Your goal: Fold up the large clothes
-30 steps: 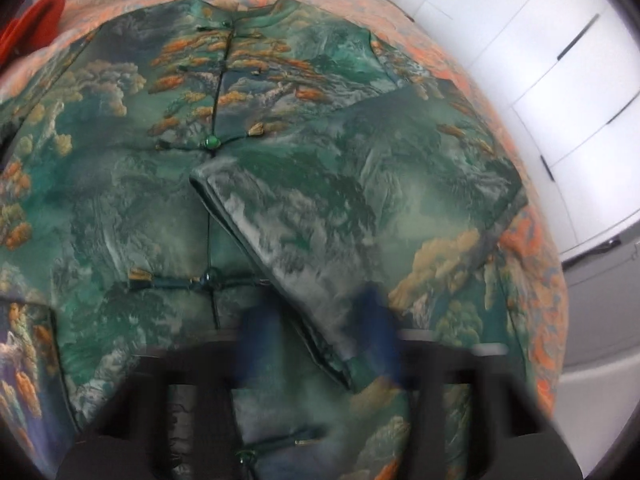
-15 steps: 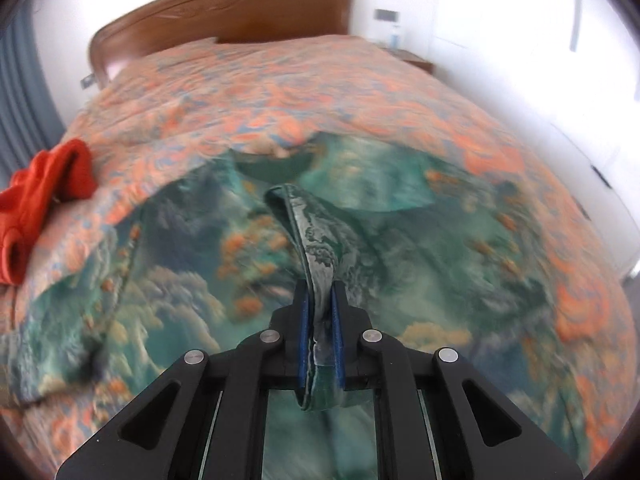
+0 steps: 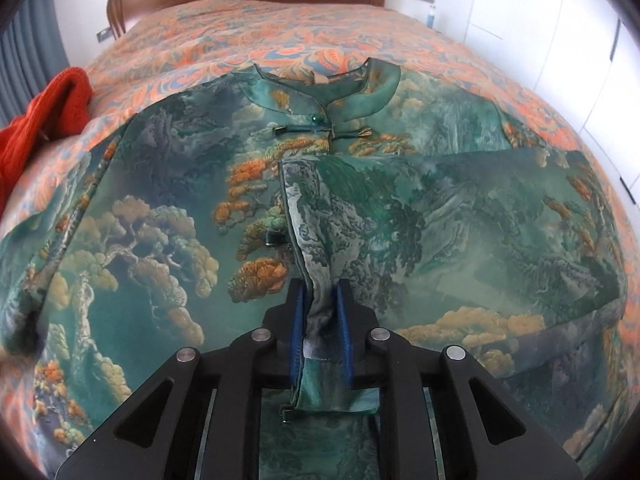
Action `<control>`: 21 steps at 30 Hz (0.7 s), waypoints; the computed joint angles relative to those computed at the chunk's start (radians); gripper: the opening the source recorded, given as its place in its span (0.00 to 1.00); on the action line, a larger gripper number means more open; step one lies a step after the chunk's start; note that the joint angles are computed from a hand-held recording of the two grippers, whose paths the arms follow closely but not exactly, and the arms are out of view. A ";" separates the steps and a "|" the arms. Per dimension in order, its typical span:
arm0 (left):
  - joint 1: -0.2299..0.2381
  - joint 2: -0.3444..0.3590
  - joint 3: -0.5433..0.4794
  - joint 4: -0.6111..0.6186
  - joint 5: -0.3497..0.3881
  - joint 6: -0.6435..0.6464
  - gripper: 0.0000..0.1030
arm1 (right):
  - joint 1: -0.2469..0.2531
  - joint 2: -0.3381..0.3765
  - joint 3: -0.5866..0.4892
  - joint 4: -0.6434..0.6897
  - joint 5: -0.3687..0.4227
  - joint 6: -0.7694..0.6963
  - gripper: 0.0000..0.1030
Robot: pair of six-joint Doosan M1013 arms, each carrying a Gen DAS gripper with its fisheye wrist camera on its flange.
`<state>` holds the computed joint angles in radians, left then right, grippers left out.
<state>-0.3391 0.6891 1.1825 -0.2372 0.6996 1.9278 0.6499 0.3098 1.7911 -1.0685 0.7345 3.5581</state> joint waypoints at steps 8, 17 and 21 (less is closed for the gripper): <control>0.004 0.007 0.013 -0.019 -0.029 0.021 0.17 | -0.213 0.158 -0.170 0.014 -0.115 -0.268 0.65; 0.015 0.024 0.014 -0.087 -0.038 0.060 0.18 | -0.272 0.307 -0.346 0.522 0.039 -0.781 0.65; 0.016 0.019 0.030 -0.111 -0.068 0.087 0.18 | -0.304 0.287 -0.377 0.633 0.036 -0.913 0.65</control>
<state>-0.3232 0.7084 1.2123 -0.3483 0.6318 2.0143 0.3461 0.5966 1.4145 -0.4353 0.7707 2.6456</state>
